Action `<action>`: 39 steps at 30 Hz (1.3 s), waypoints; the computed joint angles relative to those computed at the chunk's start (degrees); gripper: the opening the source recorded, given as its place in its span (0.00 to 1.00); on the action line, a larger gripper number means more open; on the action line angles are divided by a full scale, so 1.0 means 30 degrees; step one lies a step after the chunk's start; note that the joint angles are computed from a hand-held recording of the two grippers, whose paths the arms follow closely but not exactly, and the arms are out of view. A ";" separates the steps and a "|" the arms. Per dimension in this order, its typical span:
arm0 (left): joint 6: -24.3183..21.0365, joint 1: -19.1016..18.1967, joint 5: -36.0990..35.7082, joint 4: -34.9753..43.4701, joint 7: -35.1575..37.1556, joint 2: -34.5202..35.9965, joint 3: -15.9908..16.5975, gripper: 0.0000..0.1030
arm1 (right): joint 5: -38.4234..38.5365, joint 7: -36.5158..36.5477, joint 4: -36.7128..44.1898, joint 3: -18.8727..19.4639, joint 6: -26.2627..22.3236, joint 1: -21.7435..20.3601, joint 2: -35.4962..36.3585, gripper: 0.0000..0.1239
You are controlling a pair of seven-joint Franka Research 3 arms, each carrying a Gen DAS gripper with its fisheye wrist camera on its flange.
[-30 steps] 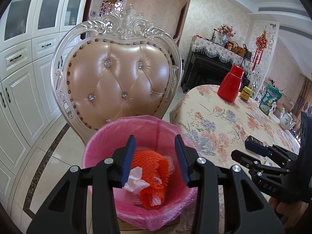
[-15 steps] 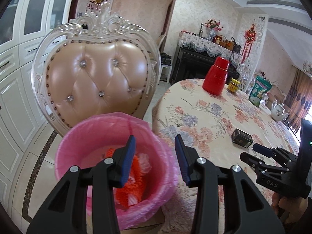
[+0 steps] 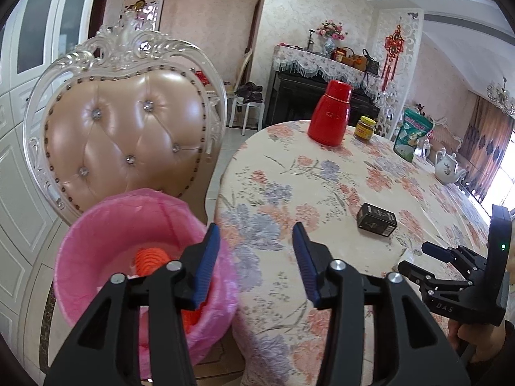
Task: Collect trash
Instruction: 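Move both open tools back toward the table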
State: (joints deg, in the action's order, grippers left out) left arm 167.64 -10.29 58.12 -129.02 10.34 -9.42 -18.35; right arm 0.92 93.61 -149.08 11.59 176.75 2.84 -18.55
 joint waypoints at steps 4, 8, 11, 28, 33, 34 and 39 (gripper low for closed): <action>-0.0378 -0.0325 0.0093 0.0738 0.0048 0.0667 -0.0147 0.47 | 0.0301 -0.0749 -0.0313 -0.0977 -0.0031 0.0207 0.0086 0.57; -0.0753 -0.0903 0.0081 0.1534 0.0261 0.1432 -0.0049 0.49 | 0.0984 -0.1951 -0.0480 -0.1943 -0.0081 0.0667 0.0194 0.59; -0.1033 -0.1388 0.0176 0.2165 0.0281 0.2026 0.0080 0.50 | 0.1553 -0.2749 -0.0507 -0.2469 -0.0108 0.0871 0.0377 0.59; -0.1164 -0.3061 -0.0628 0.4312 0.1586 0.4377 0.1250 0.50 | -0.0263 -0.2380 0.0788 -0.2128 -0.1153 -0.0956 0.2832 0.59; -0.1170 -0.3350 -0.1020 0.4781 0.2012 0.4878 0.1517 0.50 | -0.0029 -0.2467 0.1330 -0.2905 -0.1371 -0.0376 0.3523 0.58; -0.1175 -0.3400 -0.1114 0.4864 0.2111 0.4969 0.1560 0.50 | -0.0025 -0.2453 0.1398 -0.2972 -0.1349 -0.0329 0.3599 0.58; -0.1195 -0.3636 -0.1649 0.5428 0.2770 0.5545 0.1766 0.50 | 0.1085 -0.3194 0.1880 -0.3570 -0.1498 0.0280 0.4097 0.54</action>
